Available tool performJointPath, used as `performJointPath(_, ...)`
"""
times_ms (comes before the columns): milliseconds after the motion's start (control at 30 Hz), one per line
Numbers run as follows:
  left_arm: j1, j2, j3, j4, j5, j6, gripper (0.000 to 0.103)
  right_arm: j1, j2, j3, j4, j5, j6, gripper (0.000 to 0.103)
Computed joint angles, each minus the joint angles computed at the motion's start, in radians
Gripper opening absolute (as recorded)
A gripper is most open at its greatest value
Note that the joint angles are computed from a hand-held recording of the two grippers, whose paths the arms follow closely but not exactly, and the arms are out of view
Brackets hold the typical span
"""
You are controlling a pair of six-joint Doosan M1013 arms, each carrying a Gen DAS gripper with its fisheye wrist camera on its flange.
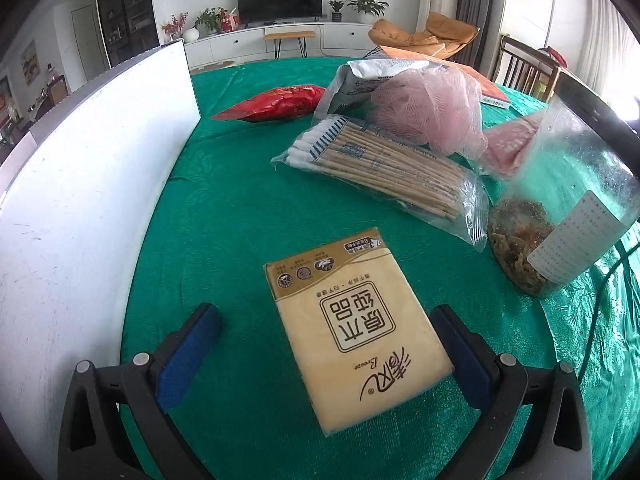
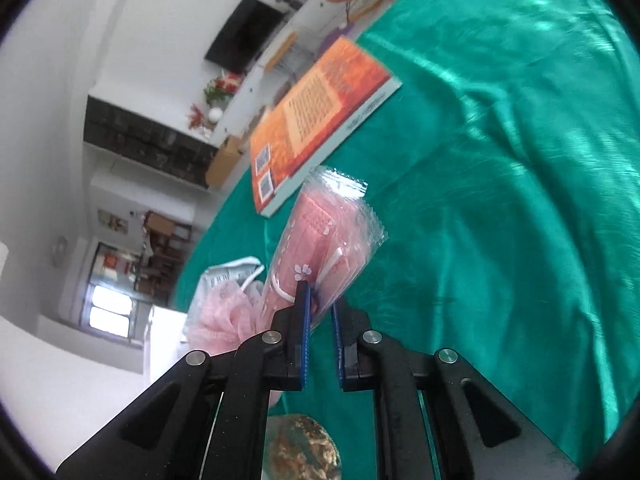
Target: Organize soft objects
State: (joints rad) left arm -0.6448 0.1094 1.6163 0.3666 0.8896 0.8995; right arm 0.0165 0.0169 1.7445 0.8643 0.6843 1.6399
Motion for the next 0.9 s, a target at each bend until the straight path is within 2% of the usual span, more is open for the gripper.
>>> performJointPath(67, 0.0, 0.0, 0.0, 0.0, 0.0, 0.0, 0.103, -0.017, -0.07, 0.064, -0.051, -0.06, 0.081, 0.011)
performJointPath(133, 0.0, 0.0, 0.0, 0.0, 0.0, 0.0, 0.103, -0.016, -0.137, 0.112, -0.212, -0.085, 0.251, 0.011)
performJointPath(200, 0.0, 0.0, 0.0, 0.0, 0.0, 0.0, 0.103, 0.001, -0.2, 0.157, -0.354, -0.103, 0.398, 0.013)
performJointPath(267, 0.0, 0.0, 0.0, 0.0, 0.0, 0.0, 0.103, 0.041, -0.258, 0.198, -0.478, -0.124, 0.521, 0.017)
performJointPath(300, 0.0, 0.0, 0.0, 0.0, 0.0, 0.0, 0.103, 0.066, -0.28, 0.213, -0.525, -0.128, 0.561, 0.03)
performJointPath(333, 0.0, 0.0, 0.0, 0.0, 0.0, 0.0, 0.103, 0.098, -0.298, 0.221, -0.599, -0.123, 0.621, 0.062)
performJointPath(367, 0.0, 0.0, 0.0, 0.0, 0.0, 0.0, 0.103, 0.136, -0.313, 0.229, -0.692, -0.124, 0.698, 0.076)
performJointPath(400, 0.0, 0.0, 0.0, 0.0, 0.0, 0.0, 0.103, 0.168, -0.332, 0.24, -0.786, -0.125, 0.769, 0.08)
performJointPath(500, 0.0, 0.0, 0.0, 0.0, 0.0, 0.0, 0.103, 0.298, -0.341, 0.243, -1.105, -0.094, 0.95, 0.08)
performJointPath(567, 0.0, 0.0, 0.0, 0.0, 0.0, 0.0, 0.103, 0.383, -0.32, 0.224, -1.282, 0.003, 0.995, 0.08)
performJointPath(600, 0.0, 0.0, 0.0, 0.0, 0.0, 0.0, 0.103, 0.404, -0.303, 0.206, -1.303, 0.061, 0.974, 0.08)
performJointPath(733, 0.0, 0.0, 0.0, 0.0, 0.0, 0.0, 0.103, 0.443, -0.25, 0.164, -1.347, 0.209, 0.903, 0.08)
performJointPath(900, 0.0, 0.0, 0.0, 0.0, 0.0, 0.0, 0.103, 0.454, -0.237, 0.163, -1.336, 0.261, 0.837, 0.079)
